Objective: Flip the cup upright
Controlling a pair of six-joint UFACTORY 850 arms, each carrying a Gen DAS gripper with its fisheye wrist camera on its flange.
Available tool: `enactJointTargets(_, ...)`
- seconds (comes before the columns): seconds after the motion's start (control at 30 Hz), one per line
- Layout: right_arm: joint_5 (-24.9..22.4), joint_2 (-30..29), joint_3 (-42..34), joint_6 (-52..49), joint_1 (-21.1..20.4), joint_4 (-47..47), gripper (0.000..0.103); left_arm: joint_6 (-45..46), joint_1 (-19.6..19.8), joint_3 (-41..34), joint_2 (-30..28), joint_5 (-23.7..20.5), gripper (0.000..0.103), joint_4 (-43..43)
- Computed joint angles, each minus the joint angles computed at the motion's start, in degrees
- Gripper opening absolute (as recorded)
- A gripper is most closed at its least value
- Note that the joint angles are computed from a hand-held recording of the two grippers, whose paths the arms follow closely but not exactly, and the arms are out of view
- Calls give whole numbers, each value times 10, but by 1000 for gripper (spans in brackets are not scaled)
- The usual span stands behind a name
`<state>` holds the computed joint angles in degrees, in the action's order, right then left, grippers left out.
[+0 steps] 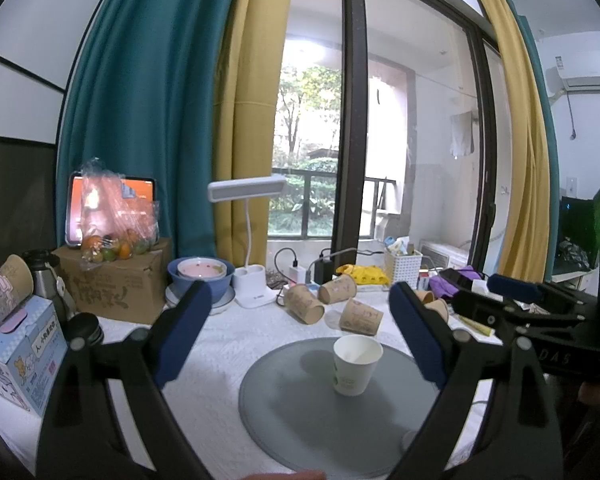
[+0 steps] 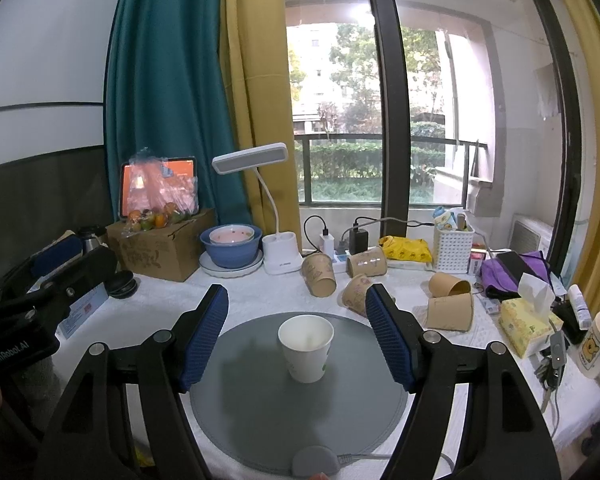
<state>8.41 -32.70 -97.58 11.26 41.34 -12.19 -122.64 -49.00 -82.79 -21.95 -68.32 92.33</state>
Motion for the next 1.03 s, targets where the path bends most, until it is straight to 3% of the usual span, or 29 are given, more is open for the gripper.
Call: enactJointTargets(1.03,1,-2,-1,-12,2,12,74,-6,-5,-3,-4,1,91,3)
